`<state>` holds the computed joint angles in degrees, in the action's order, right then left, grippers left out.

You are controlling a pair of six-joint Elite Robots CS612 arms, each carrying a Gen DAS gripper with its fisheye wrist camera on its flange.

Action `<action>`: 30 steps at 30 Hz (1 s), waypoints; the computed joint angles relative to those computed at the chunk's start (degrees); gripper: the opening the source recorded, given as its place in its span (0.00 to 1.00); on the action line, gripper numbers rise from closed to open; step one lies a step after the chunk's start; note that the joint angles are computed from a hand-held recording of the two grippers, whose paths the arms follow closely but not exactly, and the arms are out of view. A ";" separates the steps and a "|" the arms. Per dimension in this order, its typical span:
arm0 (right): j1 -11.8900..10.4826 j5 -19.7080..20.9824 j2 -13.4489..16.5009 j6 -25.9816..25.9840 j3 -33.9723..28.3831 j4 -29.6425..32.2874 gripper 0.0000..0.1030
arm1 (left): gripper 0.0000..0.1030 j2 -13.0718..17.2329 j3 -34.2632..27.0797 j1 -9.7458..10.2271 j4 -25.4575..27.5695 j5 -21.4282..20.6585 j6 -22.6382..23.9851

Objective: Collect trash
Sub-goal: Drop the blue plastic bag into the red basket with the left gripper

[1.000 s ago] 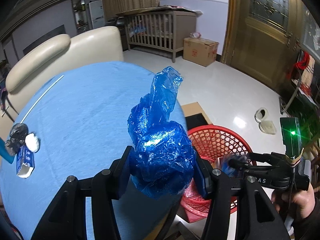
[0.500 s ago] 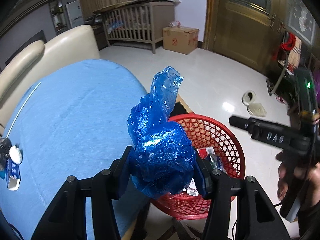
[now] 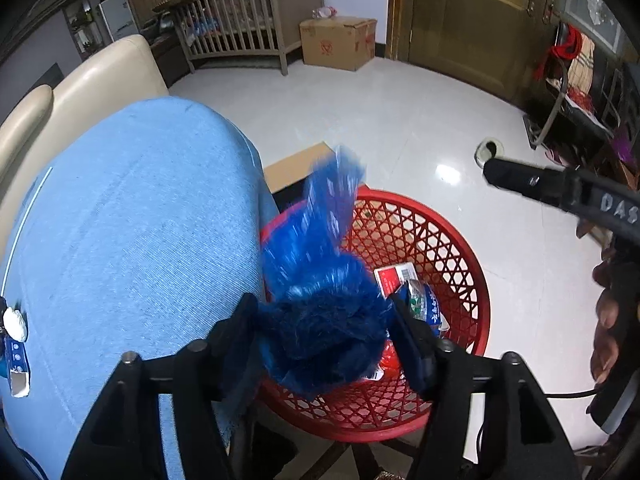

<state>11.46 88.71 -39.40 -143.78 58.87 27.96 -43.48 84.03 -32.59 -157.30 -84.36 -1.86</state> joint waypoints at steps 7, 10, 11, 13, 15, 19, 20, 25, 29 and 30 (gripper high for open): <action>0.20 0.06 -0.73 -0.81 0.28 -1.12 0.74 | 0.66 -0.44 0.23 -0.02 0.82 1.11 -0.09; 0.41 0.11 -0.75 -1.35 -0.16 -1.00 0.74 | 0.66 -1.13 1.19 0.13 -0.69 1.49 -0.60; 0.53 0.09 -0.66 -1.58 -0.53 -0.81 0.74 | 0.66 -1.34 1.50 0.21 -1.15 1.64 -0.79; 0.77 -0.10 -0.43 -2.16 -1.32 -0.40 0.74 | 0.66 -1.91 2.16 0.52 -1.97 1.97 -1.68; 1.12 -0.30 -0.14 -2.83 -2.27 -0.11 0.74 | 0.66 -2.31 2.67 0.74 -2.63 2.53 -2.52; 1.90 -0.98 0.77 -4.45 -4.65 0.83 0.74 | 0.66 -3.29 4.02 1.49 -4.09 3.36 -4.45; 2.09 -1.21 1.09 -4.92 -5.37 1.16 0.74 | 0.66 -3.45 4.23 1.67 -4.41 3.53 -4.81; 3.37 -1.85 2.66 -7.17 -9.23 3.30 0.74 | 0.66 -4.42 5.57 2.77 -6.42 3.88 -7.00; 4.37 -1.60 3.89 -9.02 -12.31 5.25 0.74 | 0.66 -4.80 6.51 3.50 -8.16 3.71 -8.56; 4.64 -1.46 4.26 -9.48 -13.17 5.84 0.74 | 0.66 -4.98 6.86 3.75 -8.61 3.63 -9.01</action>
<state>16.10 87.25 -35.14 -153.26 45.70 33.80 -48.46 90.89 -28.84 -165.92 -80.73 -10.87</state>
